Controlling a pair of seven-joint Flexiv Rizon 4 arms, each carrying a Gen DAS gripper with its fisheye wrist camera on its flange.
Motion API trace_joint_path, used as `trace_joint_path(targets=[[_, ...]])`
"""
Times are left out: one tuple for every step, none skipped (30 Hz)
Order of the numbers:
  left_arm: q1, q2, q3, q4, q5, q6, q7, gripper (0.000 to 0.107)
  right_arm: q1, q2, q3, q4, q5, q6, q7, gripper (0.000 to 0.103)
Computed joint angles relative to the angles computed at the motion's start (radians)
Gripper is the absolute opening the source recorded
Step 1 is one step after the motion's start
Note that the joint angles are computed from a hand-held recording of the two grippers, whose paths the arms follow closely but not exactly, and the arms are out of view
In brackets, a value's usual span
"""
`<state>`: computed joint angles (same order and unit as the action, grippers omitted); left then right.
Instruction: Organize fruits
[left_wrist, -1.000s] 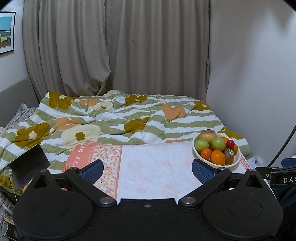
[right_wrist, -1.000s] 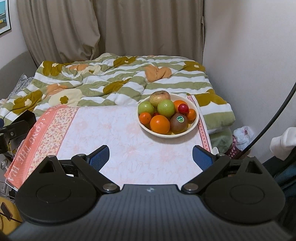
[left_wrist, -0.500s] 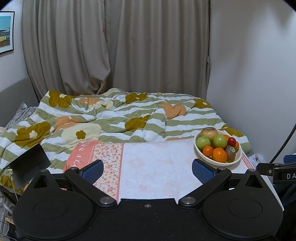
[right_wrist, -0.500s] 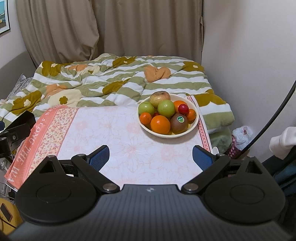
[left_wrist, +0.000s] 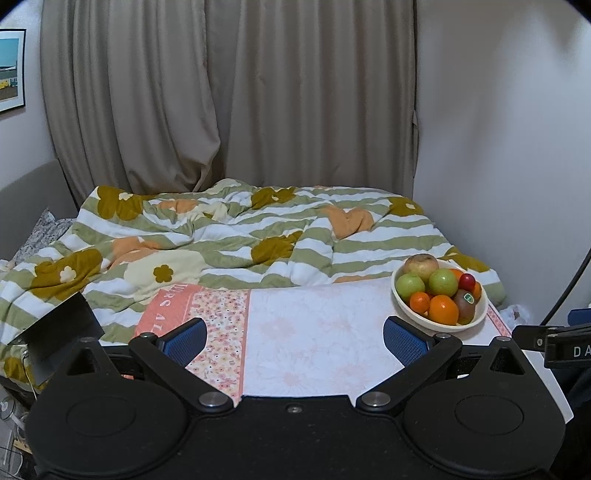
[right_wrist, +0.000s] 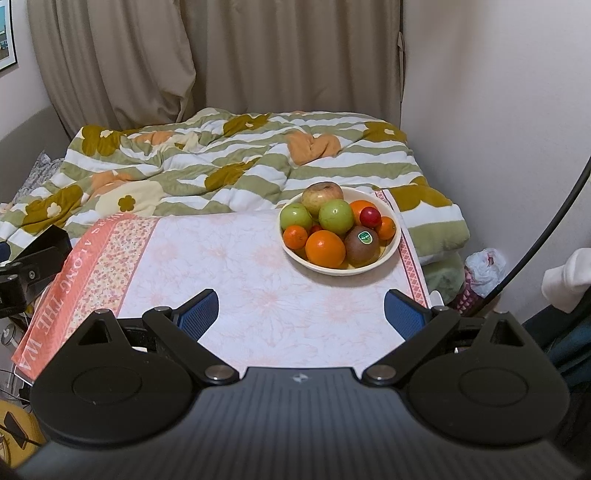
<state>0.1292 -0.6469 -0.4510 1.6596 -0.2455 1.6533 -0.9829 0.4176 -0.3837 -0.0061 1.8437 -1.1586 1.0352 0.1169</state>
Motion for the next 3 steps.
trace_joint_path(targets=[[-0.002, 0.0, 0.002, -0.002, 0.001, -0.004, 0.001, 0.103, -0.001, -0.001, 0.001, -0.002, 0.004, 0.001, 0.0, 0.103], [-0.002, -0.001, 0.003, -0.005, 0.001, -0.007, 0.003, 0.103, -0.001, -0.003, 0.001, -0.005, 0.008, 0.001, -0.001, 0.103], [-0.007, -0.001, 0.009, -0.007, 0.001, -0.01, 0.003, 0.103, -0.002, -0.004, 0.001, -0.006, 0.013, 0.003, -0.002, 0.103]])
